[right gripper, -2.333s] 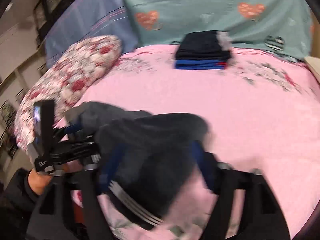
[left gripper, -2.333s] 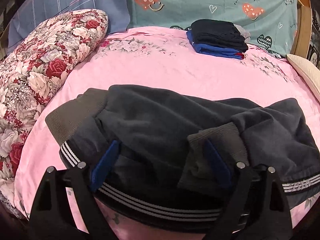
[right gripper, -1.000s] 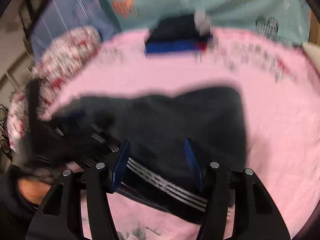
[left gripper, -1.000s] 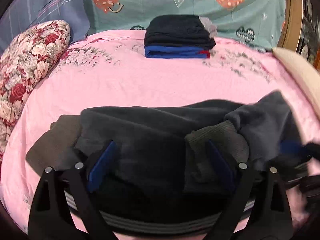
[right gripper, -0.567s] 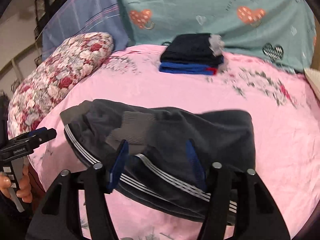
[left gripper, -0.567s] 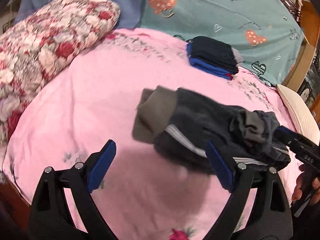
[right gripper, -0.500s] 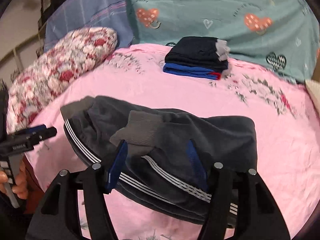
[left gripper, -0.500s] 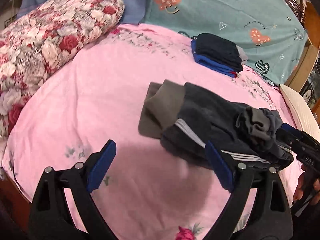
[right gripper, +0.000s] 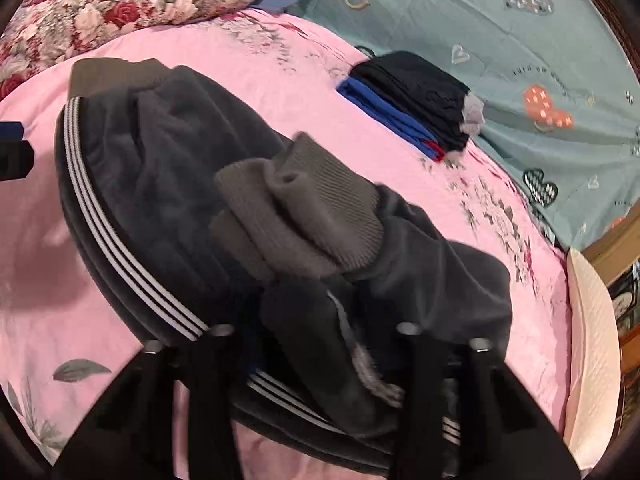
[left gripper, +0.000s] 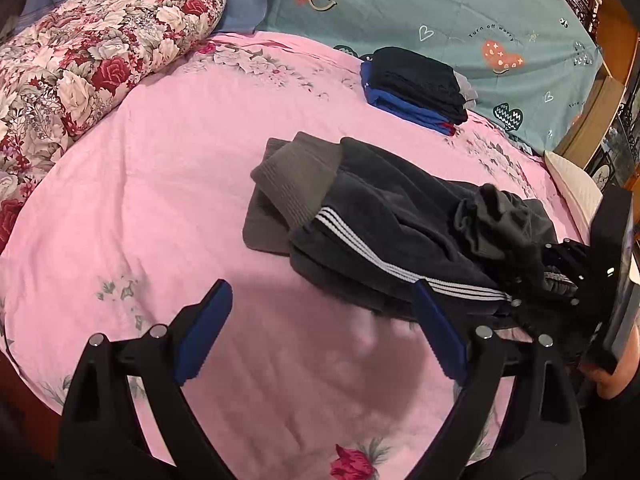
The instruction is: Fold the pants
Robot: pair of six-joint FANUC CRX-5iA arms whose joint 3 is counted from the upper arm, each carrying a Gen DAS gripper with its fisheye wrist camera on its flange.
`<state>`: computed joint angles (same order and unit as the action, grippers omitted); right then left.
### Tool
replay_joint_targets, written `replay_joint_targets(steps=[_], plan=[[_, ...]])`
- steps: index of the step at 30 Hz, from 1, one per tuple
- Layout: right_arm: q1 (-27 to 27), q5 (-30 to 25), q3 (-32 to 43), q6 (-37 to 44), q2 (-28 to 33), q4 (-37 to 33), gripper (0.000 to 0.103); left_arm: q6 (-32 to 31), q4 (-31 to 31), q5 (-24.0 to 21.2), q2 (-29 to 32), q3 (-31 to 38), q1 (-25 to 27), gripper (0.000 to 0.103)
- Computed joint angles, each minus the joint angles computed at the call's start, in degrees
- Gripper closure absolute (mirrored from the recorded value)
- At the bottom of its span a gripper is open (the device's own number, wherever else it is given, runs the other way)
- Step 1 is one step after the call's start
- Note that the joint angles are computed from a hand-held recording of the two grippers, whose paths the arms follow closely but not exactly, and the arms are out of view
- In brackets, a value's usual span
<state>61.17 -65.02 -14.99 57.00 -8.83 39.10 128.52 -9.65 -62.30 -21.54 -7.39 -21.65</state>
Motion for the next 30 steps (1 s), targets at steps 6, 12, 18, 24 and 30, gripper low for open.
replay_joint_targets(steps=[6, 12, 18, 24, 30], plan=[[0.14, -1.91, -3.58, -6.25, -6.85, 10.97, 0.08, -1.72, 2.63, 1.72, -0.11, -1.18, 1.64, 0.011], [-0.78, -5.07, -1.9, -2.58, -7.43, 12.91, 0.08, -2.85, 3.73, 3.03, 0.62, -1.34, 0.99, 0.011], [-1.45, -0.29, -2.01, 0.98, -1.63, 0.25, 0.071, -1.66, 2.35, 1.8, 0.39, -0.84, 0.45, 0.011], [-3.46, 6.39, -2.22, -0.29, -5.49, -6.14, 0.049, -2.57, 2.07, 1.25, 1.17, 0.47, 0.02, 0.011], [-11.18, 14.07, -1.48, 0.72, -19.15, -23.46, 0.043, -5.04, -0.96, 3.24, 6.77, 8.25, -5.53, 0.011]])
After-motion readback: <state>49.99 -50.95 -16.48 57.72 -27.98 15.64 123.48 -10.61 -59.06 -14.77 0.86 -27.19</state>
